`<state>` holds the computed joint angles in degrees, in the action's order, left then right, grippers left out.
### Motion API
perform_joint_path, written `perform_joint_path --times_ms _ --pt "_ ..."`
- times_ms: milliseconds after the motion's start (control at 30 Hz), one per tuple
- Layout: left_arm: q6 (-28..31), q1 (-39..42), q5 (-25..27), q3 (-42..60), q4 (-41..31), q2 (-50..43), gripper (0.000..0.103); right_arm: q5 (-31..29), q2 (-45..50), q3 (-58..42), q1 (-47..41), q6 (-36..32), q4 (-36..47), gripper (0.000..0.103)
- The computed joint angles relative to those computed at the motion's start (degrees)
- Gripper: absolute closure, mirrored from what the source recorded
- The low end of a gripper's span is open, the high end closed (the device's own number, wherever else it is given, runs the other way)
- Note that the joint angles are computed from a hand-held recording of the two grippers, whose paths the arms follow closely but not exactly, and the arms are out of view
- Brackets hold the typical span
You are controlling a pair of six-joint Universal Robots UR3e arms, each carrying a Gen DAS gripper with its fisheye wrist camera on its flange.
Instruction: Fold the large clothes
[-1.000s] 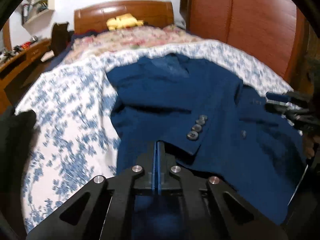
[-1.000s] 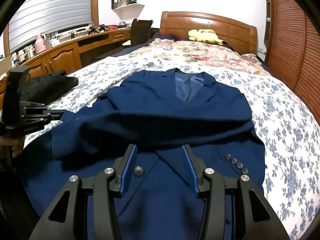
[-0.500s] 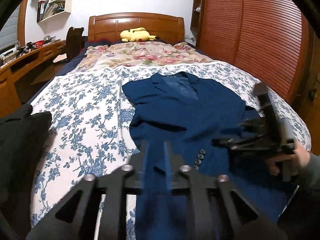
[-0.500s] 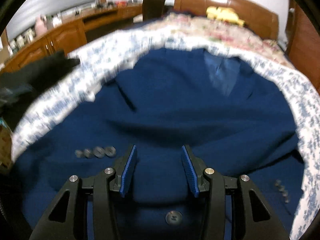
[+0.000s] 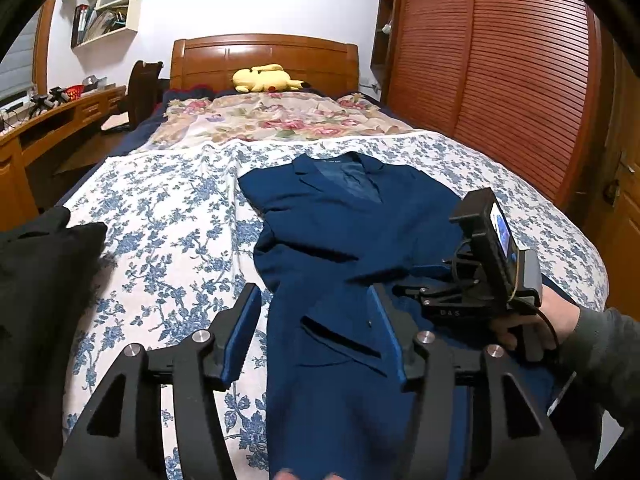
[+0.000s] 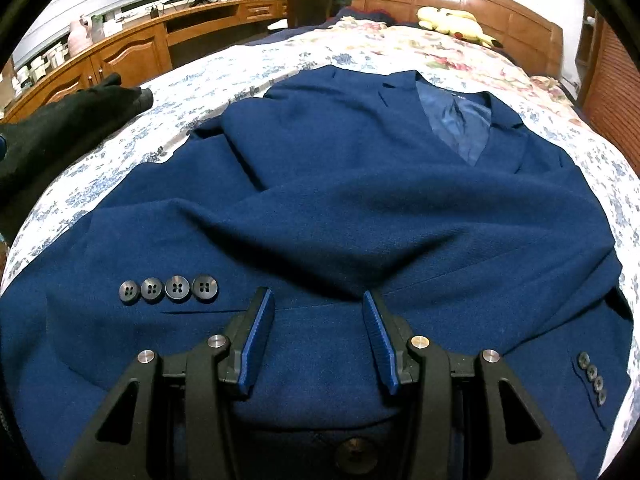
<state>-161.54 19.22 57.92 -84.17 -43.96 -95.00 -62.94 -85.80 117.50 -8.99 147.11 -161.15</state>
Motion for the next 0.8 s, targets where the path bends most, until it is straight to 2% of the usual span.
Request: perform_joint_path --times_ms 200,600,733,800 --pt "-0.7 0.1 1.5 -1.8 1.5 0.6 0.047 1.8 -1.6 1.6 -1.5 -0.7 0.2 0.054" --pt "0.3 -0.4 3.2 -4.9 3.2 3.1 0.047 1.0 -3.2 5.1 -1.7 -0.5 -4.5 0.053" --pt "0.9 0.1 2.6 -7.0 3.2 5.0 0.047 0.6 -8.1 6.1 -3.1 -1.5 1.2 0.053" --pt "1.9 0.6 1.9 -8.9 3.3 6.7 0.047 3.5 -14.6 10.6 -7.1 -3.7 3.5 0.053"
